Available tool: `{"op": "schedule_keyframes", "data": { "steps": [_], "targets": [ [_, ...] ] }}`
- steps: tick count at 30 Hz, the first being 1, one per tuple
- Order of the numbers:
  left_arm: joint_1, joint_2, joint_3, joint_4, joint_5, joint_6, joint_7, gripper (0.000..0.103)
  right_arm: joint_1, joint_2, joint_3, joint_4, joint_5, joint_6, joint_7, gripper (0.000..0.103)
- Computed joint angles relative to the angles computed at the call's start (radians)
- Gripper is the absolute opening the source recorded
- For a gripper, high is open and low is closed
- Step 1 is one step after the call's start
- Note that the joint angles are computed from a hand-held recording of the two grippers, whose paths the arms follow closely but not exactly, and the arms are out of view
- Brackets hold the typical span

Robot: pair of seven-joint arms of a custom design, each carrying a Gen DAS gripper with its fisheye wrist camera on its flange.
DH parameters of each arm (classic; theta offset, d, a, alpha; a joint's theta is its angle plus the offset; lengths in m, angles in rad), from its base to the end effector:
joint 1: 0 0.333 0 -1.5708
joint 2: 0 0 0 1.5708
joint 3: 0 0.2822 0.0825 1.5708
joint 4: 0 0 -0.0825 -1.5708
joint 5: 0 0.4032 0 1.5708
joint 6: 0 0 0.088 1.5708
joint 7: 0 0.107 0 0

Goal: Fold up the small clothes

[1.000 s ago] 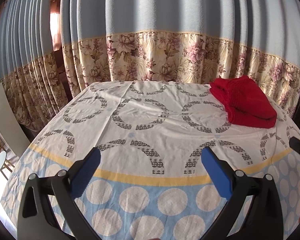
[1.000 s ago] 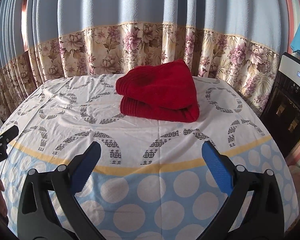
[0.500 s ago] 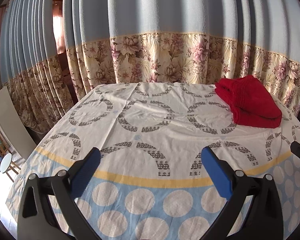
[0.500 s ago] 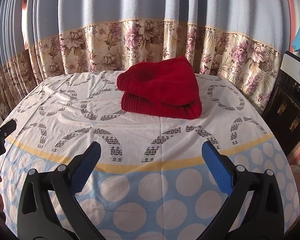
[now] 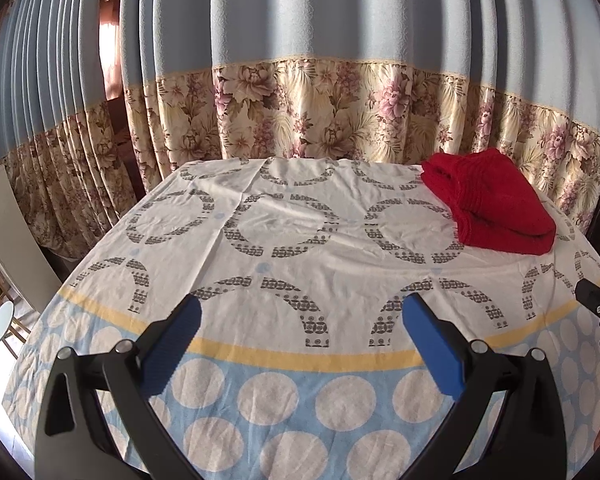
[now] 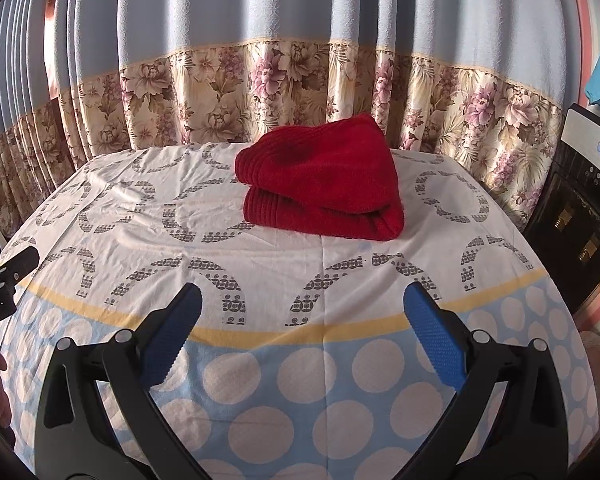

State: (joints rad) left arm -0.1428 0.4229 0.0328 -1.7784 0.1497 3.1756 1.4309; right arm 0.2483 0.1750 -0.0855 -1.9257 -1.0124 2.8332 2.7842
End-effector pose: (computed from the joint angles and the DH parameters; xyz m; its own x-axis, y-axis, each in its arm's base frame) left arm 0.6966 -0.0936 0.3972 -0.1222 -0.9923 -0.0187 -0.5559 0.0840 -0.8270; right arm 0.6287 0.1496 0.4221 -0.1760 -0.9844 0.0055 -0.6072 0.1042 -0.7877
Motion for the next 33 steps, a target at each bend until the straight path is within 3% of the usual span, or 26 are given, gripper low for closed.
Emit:
{"op": "schedule_keyframes", "data": {
  "steps": [2,5,8,13,18,22,27,33],
  "targets": [
    [0.02,-0.001,-0.022,-0.002,-0.006,-0.001,0.009,0.101,-0.001,0.001,0.001,0.001,0.007,0.001,-0.007,0.1],
    [0.096,0.0,-0.11,0.0,-0.036,-0.013,0.055,0.101,-0.001,0.003,0.001,0.004,0.012,0.001,-0.014,0.1],
    [0.046,0.0,-0.053,0.0,-0.029,-0.009,0.037,0.101,-0.001,0.008,0.002,0.011,0.03,-0.001,-0.035,0.1],
    [0.004,-0.003,-0.007,-0.004,-0.01,-0.006,0.017,0.101,0.003,0.013,0.0,0.018,0.041,-0.003,-0.049,0.1],
    [-0.009,-0.007,0.007,-0.007,0.001,-0.002,0.005,0.101,0.009,0.017,-0.006,0.02,0.04,0.0,-0.047,0.1],
    [0.02,-0.008,-0.026,-0.006,-0.006,-0.013,0.016,0.101,0.011,0.017,-0.007,0.019,0.039,-0.002,-0.043,0.1],
    [-0.015,-0.003,0.014,0.003,0.014,-0.025,-0.015,0.101,0.012,0.018,-0.007,0.02,0.039,-0.003,-0.044,0.1],
    [0.005,-0.004,-0.009,0.002,0.021,-0.03,-0.011,0.101,0.013,0.019,-0.008,0.02,0.038,-0.002,-0.044,0.1]
  ]
}}
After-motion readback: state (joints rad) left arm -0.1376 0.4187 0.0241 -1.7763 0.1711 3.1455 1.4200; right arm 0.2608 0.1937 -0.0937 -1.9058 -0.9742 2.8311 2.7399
